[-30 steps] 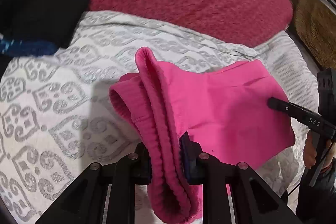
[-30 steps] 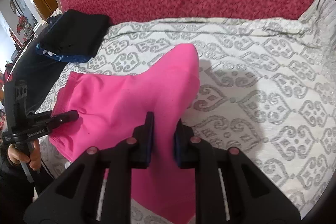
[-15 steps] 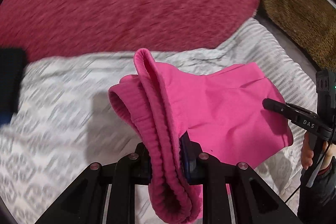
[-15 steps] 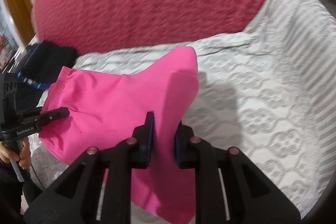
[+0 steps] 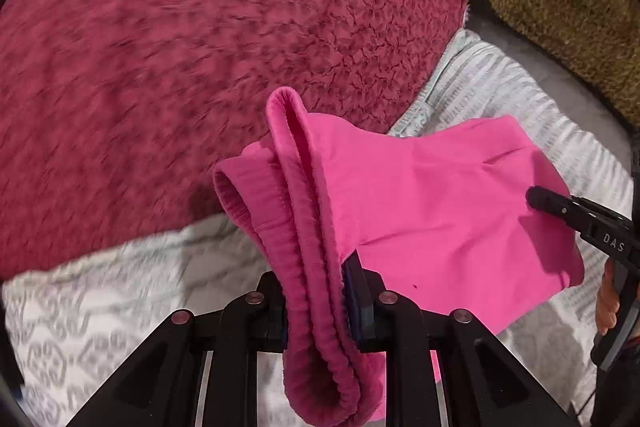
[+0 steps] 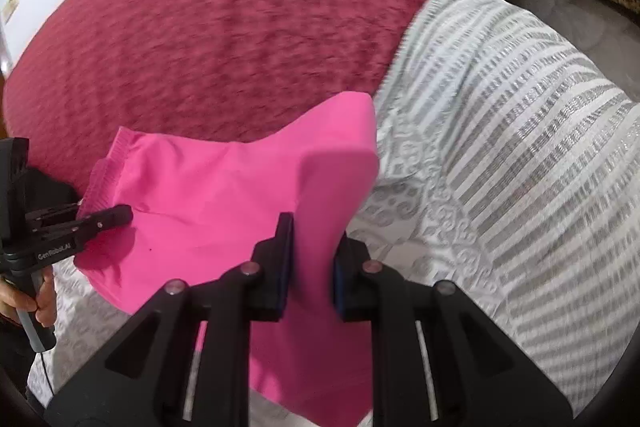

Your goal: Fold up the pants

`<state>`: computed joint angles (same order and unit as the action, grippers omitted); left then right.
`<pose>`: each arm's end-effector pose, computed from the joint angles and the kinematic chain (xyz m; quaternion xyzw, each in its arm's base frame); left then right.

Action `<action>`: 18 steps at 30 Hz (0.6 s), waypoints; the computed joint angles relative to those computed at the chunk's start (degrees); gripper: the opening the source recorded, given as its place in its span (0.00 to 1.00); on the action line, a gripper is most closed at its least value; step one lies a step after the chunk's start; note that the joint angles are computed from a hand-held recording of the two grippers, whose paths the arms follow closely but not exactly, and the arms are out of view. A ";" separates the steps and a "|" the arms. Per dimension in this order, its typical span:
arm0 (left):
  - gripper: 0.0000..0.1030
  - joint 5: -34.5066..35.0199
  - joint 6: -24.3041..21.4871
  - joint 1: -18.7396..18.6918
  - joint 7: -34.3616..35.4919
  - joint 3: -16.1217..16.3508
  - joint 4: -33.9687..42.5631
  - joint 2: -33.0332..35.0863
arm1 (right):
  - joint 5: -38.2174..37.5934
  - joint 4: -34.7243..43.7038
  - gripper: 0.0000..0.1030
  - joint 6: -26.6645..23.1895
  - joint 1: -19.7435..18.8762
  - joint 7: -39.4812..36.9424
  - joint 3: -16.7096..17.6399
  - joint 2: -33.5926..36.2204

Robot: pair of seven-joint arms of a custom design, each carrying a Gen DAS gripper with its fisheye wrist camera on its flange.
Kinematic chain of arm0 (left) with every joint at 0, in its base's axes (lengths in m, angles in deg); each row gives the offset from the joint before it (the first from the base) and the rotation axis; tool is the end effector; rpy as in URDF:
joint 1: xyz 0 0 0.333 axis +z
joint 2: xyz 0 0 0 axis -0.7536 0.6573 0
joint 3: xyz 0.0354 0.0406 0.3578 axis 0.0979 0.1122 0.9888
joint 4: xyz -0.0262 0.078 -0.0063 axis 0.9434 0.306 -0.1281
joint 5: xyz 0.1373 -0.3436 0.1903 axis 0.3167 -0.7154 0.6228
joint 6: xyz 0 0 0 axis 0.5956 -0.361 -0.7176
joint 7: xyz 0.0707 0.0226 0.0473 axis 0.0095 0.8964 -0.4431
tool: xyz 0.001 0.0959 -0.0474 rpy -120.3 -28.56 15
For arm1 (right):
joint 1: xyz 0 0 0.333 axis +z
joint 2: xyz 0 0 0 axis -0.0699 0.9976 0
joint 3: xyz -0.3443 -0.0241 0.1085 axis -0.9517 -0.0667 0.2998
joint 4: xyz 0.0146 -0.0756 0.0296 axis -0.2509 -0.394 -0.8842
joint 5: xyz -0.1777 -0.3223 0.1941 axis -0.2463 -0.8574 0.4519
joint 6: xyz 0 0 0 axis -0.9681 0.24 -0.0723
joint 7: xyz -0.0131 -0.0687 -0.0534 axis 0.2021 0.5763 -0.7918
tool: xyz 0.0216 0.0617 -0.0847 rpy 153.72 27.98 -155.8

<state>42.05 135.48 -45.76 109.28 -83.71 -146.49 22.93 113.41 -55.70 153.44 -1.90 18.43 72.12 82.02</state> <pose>0.7506 -0.2058 0.4414 -0.4986 0.7841 -0.3518 0.1134 0.6367 0.0174 0.4619 -0.6164 0.6674 -0.2407 0.3415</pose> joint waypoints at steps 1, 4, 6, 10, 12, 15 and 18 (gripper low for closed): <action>0.20 2.07 -0.65 -2.10 -1.35 1.82 2.53 1.72 | -0.51 1.08 0.19 -0.11 0.12 0.69 -0.68 1.10; 0.20 7.76 -2.17 -6.84 -5.41 5.91 9.03 6.52 | -2.00 4.81 0.19 -0.71 -0.26 3.28 -2.11 5.11; 0.20 11.06 -3.76 -9.49 -8.45 7.96 14.13 10.30 | -3.86 7.44 0.19 -1.43 0.16 6.28 -3.87 8.03; 0.28 16.36 -6.94 -13.25 -13.69 11.37 22.53 17.43 | -10.38 10.22 0.19 -2.49 4.08 13.99 -10.24 12.82; 0.32 20.28 -10.39 -15.86 -17.83 14.94 25.95 20.36 | -12.11 11.67 0.20 -5.16 4.15 17.17 -11.29 14.94; 0.51 24.62 -7.05 -16.87 -22.30 17.03 23.93 20.68 | -16.41 14.01 0.25 -10.21 5.52 23.23 -14.62 18.42; 0.63 28.29 -3.99 -16.81 -24.68 17.85 21.36 19.53 | -20.53 12.43 0.44 -7.65 7.96 28.77 -18.09 19.40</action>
